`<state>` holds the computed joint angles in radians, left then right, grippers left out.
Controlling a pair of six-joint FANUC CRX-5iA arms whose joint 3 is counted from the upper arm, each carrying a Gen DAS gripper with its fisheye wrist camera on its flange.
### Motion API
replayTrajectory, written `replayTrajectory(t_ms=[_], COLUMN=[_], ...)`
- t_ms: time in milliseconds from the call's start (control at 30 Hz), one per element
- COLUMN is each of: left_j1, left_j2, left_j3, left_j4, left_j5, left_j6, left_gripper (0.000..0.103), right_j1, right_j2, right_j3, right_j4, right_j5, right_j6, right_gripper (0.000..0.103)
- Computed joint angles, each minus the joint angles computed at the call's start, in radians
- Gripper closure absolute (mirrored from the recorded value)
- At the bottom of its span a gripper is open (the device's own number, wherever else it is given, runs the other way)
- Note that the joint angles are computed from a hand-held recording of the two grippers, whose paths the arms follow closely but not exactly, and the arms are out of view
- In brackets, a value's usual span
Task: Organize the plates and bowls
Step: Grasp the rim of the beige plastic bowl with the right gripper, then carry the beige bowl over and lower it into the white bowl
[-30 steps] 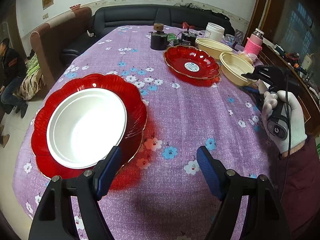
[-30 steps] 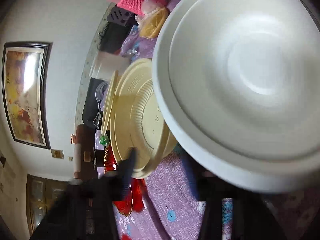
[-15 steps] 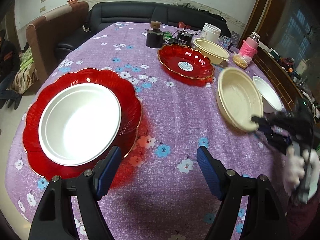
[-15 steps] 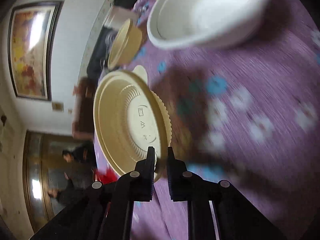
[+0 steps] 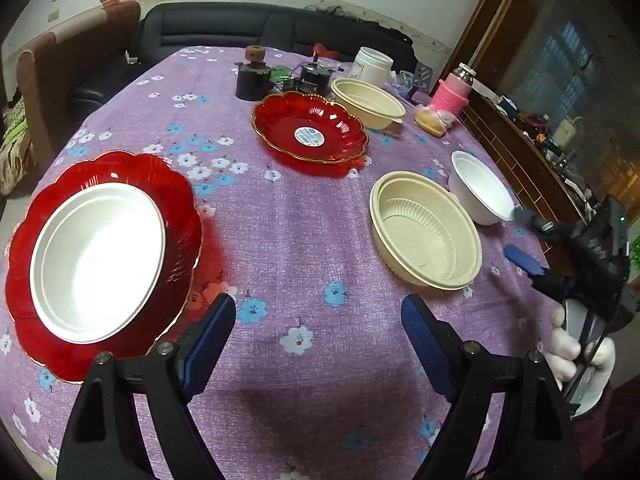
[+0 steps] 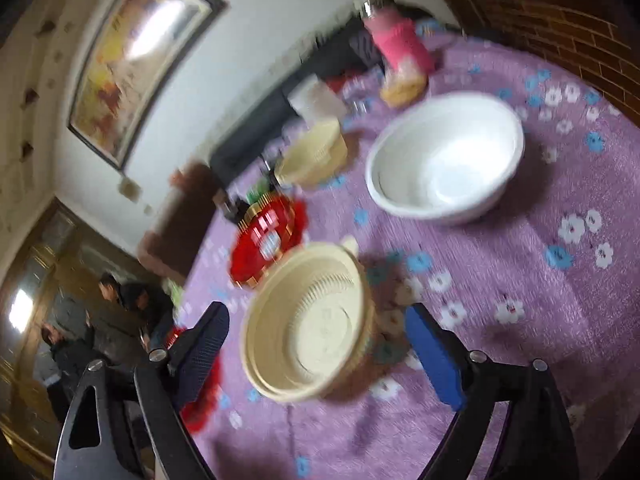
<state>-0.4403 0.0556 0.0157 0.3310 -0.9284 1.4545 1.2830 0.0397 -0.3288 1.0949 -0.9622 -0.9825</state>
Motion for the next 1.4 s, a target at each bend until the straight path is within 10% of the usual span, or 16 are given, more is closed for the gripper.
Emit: replayTrajectory(t_ms=[67, 467, 733, 933, 1400], left_j1=[-0.011, -0.054, -0.091, -0.109, -0.046], left_j2=[0.014, 0.276, 0.409, 0.416, 0.160], left_j3=[0.020, 0.301, 0.425, 0.425, 0.206], left_j4=[-0.015, 0.008, 0.002, 0.033, -0.032], left_j5=[0.002, -0.137, -0.210, -0.213, -0.121], left_j6=[0.020, 0.113, 0.154, 0.094, 0.083], left_gripper=[0.019, 0.021, 0.050, 0.073, 0.073], right_j1=[-0.007, -0.052, -0.068, -0.058, -0.031], right_j2=[0.016, 0.069, 0.076, 0.079, 0.165], right_j3=[0.032, 0.100, 0.080, 0.086, 0.266], right_j4=[-0.077, -0.184, -0.198, -0.201, -0.184], right_j5=[0.007, 0.042, 0.105, 0.095, 0.044], right_j6=[0.068, 0.195, 0.176, 0.195, 0.364], right_gripper=[0.048, 0.060, 0.080, 0.090, 0.090])
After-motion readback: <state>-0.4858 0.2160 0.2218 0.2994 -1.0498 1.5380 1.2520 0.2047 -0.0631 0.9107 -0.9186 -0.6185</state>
